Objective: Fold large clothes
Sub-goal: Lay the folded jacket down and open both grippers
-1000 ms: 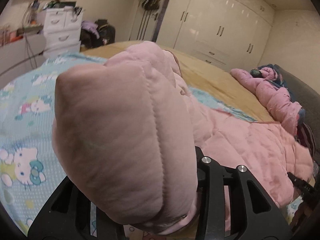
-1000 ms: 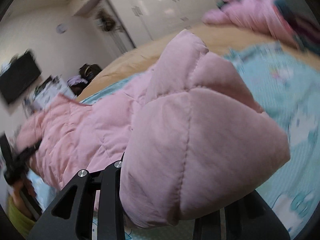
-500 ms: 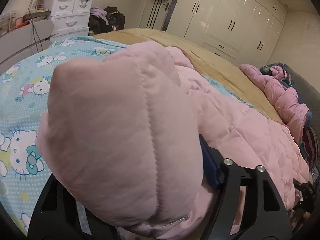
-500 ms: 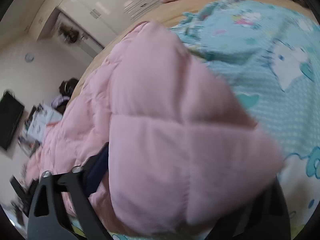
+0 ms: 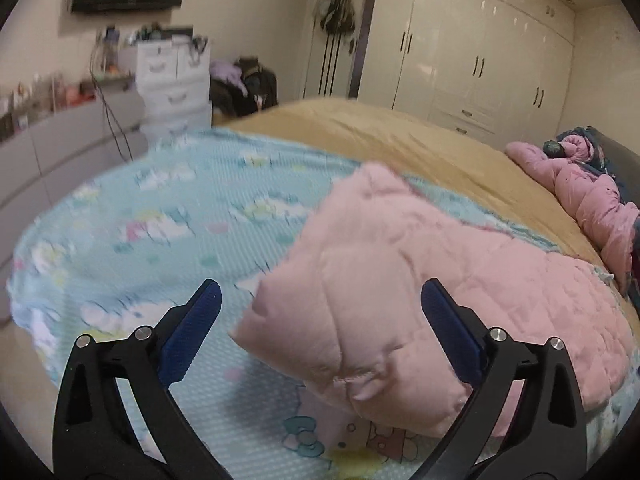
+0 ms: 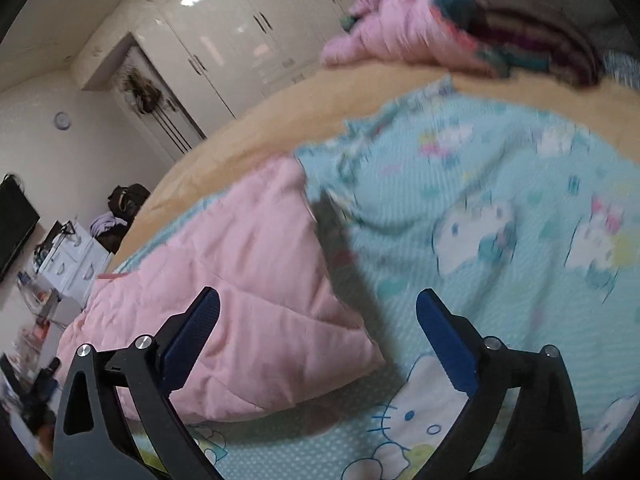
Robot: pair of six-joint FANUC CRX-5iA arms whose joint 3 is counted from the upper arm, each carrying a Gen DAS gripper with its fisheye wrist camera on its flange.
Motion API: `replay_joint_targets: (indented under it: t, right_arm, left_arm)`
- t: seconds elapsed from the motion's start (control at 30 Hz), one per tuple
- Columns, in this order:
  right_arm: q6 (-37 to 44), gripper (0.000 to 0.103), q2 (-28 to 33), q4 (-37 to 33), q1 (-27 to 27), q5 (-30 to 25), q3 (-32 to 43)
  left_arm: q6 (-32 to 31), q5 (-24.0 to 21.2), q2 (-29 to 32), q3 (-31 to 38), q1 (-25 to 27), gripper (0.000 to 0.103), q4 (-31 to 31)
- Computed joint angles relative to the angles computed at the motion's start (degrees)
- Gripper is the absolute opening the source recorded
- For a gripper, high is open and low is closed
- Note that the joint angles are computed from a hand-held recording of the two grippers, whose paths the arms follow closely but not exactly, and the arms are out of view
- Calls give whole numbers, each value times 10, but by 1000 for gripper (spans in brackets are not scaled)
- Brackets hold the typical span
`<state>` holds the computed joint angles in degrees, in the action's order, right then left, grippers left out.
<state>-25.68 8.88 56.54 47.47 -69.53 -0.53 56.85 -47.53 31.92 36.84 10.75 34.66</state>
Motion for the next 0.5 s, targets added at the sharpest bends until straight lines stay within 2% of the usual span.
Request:
replay_joint_targets:
  t: [0.07, 0.27, 0.4, 0.5]
  right_arm:
    - [35, 99, 10, 27, 10, -15, 15]
    - [176, 99, 61, 57, 35, -34, 101]
    - [259, 99, 102, 63, 55, -55, 171]
    - [300, 99, 134, 26, 67, -77, 225]
  left_arm:
    - [-34, 20, -25, -32, 3, 94, 24]
    - [-115, 35, -81, -102, 9, 94, 89]
    - [-142, 23, -102, -130, 13, 94, 98]
    - [-167, 9, -120, -156, 16, 94, 112]
